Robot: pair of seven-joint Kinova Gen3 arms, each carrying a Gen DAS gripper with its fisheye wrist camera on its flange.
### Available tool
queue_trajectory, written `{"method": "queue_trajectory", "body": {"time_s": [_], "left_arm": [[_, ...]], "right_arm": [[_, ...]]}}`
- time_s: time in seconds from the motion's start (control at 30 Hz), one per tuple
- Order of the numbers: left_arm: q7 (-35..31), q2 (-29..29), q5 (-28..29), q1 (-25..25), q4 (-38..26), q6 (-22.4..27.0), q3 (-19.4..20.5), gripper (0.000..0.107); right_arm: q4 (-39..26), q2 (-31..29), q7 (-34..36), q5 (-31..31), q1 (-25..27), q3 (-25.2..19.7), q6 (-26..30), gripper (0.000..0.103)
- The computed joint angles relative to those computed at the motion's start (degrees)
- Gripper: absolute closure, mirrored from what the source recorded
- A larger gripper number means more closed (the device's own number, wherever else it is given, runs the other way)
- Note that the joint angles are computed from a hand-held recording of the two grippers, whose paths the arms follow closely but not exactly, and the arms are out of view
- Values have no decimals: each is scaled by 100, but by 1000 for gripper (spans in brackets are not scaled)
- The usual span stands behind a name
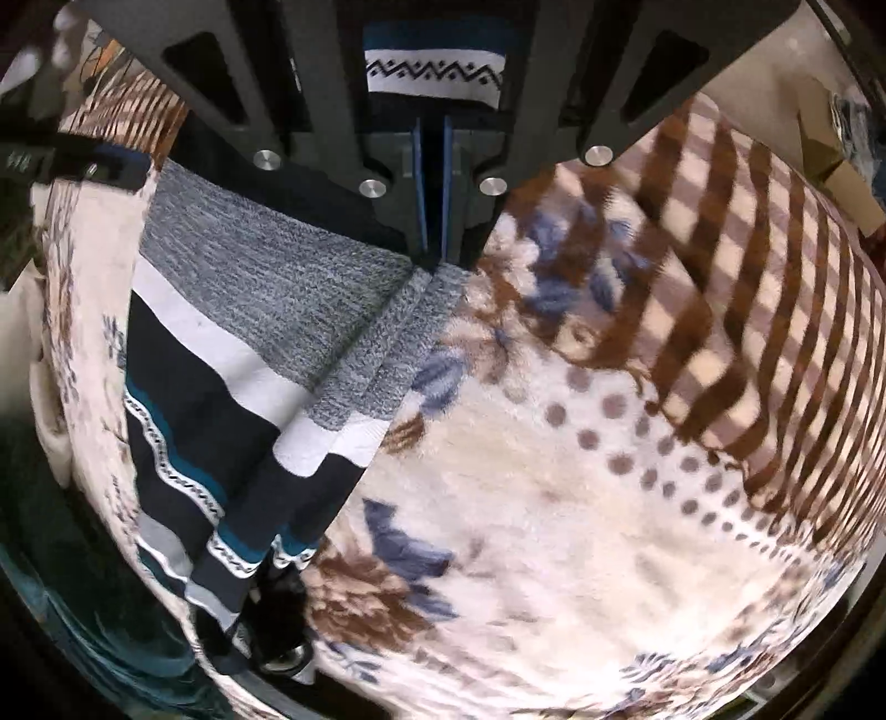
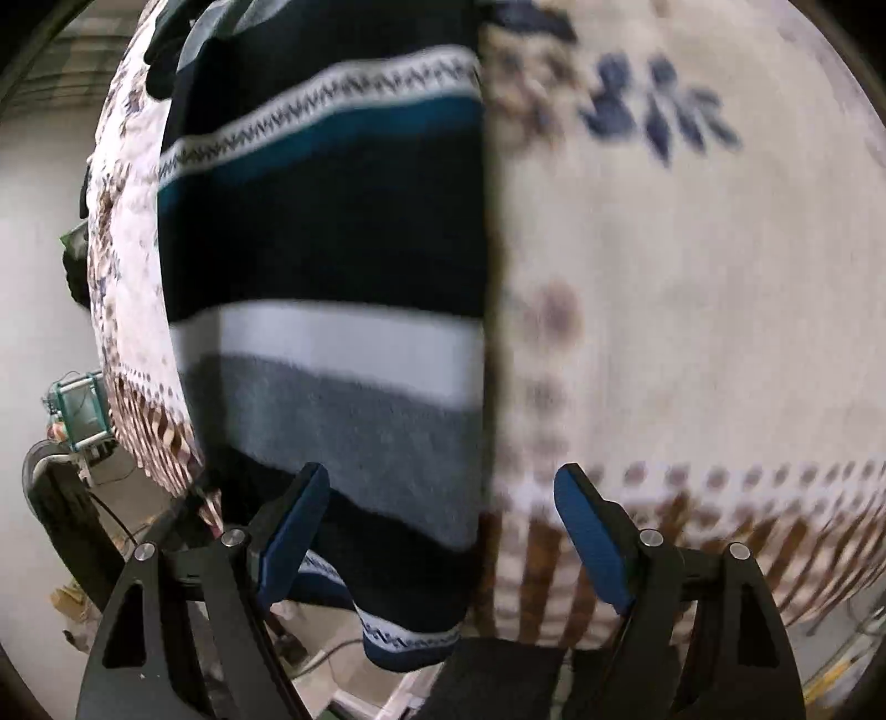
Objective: Fold small clothes
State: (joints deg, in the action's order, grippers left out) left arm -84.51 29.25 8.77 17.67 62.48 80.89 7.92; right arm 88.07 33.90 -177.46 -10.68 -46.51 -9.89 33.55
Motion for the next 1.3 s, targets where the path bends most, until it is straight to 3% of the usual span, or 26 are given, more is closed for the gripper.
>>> {"method": "queue_trajectory", "body": {"time_s": [0.13, 0.27, 0.4, 0.47, 0.5, 0.53, 0.67, 0.77, 0.83, 0.87, 0.97, 1.0, 1.03, 1.13, 1.17, 1.2, 1.3], "left_arm": [[-440, 116, 454, -354, 5, 278, 164, 103], [-833, 198, 984, -746, 83, 665, 291, 102], [-1320, 191, 749, -589, -43, 1031, 232, 102], [-1550, 114, 579, -557, 48, 981, 215, 103], [-1725, 59, 524, -568, 132, 995, 121, 105], [-1810, 61, 562, -656, 173, 1053, 76, 105], [-1657, 357, 1376, -1323, 12, 1508, 199, 103], [-1617, 406, 1900, -1566, -47, 1530, 160, 86], [-1718, 405, 2005, -1591, -71, 1449, 203, 54], [-1780, 396, 1977, -1536, -58, 1384, 215, 53], [-1926, 400, 1668, -1186, 4, 1222, 225, 55], [-1993, 330, 1493, -1015, 89, 1029, 206, 71], [-2087, 265, 1346, -906, 168, 913, 200, 101], [-2177, 35, 1099, -728, 356, 654, 165, 101], [-2161, -74, 1075, -726, 379, 610, 148, 101], [-2146, -146, 1049, -716, 394, 586, 139, 101], [-2283, -438, 1021, -837, 479, 639, 120, 101]], "right_arm": [[433, -141, -932, 347, -324, -168, -604, 18], [475, -136, -1864, 662, -938, 70, -896, 18], [264, 221, -2716, 635, -1479, 358, -1273, 18], [-86, 447, -3160, 710, -1737, 552, -1080, 29], [-324, 587, -3292, 772, -1770, 504, -849, 51], [-559, 704, -3337, 796, -1756, 429, -616, 63], [-1196, 918, -3849, 1331, -1824, 146, 277, 67], [-1369, 986, -4200, 1732, -1782, -81, 399, 67], [-1324, 950, -4215, 1766, -1756, -81, 314, 64], [-1281, 931, -4270, 1755, -1765, -50, 237, 61], [-1078, 830, -4476, 1812, -1862, 84, 114, 56], [-1127, 875, -4509, 1848, -1845, 53, 117, 56], [-1135, 876, -4545, 1921, -1745, -51, 137, 56], [-1527, 1007, -4584, 1939, -1788, -2, 690, 59], [-1745, 1071, -4448, 1786, -1869, 165, 923, 65], [-2010, 1159, -4220, 1633, -1883, 245, 1156, 81], [-2753, 1349, -3556, 1115, -2077, 723, 1855, 89]]}}
